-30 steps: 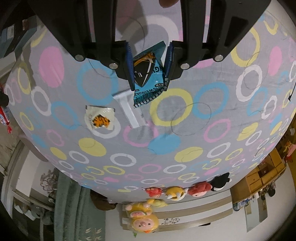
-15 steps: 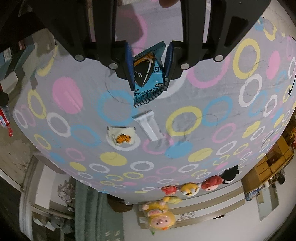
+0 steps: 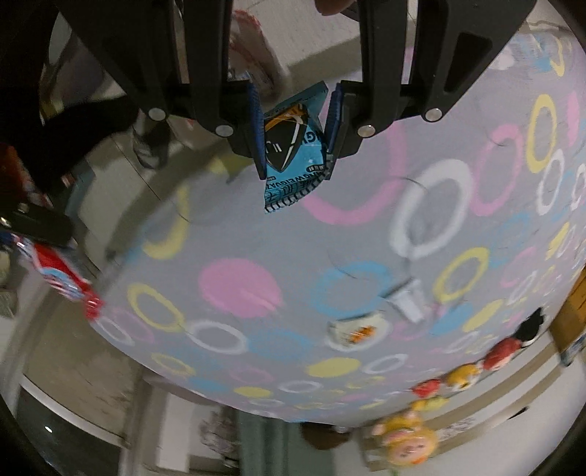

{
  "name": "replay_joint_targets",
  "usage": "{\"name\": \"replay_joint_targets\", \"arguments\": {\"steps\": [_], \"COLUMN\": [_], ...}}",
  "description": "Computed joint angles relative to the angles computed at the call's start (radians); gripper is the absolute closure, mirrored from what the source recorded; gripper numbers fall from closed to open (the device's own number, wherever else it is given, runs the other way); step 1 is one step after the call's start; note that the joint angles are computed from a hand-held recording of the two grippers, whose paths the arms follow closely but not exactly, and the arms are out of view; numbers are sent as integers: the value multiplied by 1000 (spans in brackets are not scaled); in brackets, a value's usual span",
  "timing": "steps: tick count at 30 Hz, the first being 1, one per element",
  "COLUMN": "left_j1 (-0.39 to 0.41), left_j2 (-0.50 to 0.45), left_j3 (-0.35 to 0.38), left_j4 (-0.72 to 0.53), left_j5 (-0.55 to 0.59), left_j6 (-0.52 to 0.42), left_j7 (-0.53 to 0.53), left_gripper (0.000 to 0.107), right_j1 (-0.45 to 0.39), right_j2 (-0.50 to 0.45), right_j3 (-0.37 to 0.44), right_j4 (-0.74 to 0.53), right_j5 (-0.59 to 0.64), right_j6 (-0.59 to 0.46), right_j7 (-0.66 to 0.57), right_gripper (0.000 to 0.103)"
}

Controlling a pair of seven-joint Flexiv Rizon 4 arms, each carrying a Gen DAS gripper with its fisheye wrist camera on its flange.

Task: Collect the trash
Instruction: 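Carry the blue packet and red candy bar down toward the bag bin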

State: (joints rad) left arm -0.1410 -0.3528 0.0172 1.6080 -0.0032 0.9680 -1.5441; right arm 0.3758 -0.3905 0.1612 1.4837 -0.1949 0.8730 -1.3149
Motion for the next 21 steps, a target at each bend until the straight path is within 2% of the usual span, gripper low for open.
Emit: {"name": "replay_joint_targets", "arguments": {"steps": [12,21], "left_j1": [-22,-42], "left_j2": [8,-32], "left_j3": [-26,-29], "left_j4": [83,109], "left_j5": [-22,-11], "left_j6": [-53,-129], "left_j7": [56,54], "left_gripper": [78,78], "right_j1": [-9,-21], "right_j2": [15,-12], "right_j3": [11,31], "right_j4": [117,171], "right_j5": [24,82], "right_j6": [18,-14], "right_j7": [38,12], "right_gripper": [93,93]}}
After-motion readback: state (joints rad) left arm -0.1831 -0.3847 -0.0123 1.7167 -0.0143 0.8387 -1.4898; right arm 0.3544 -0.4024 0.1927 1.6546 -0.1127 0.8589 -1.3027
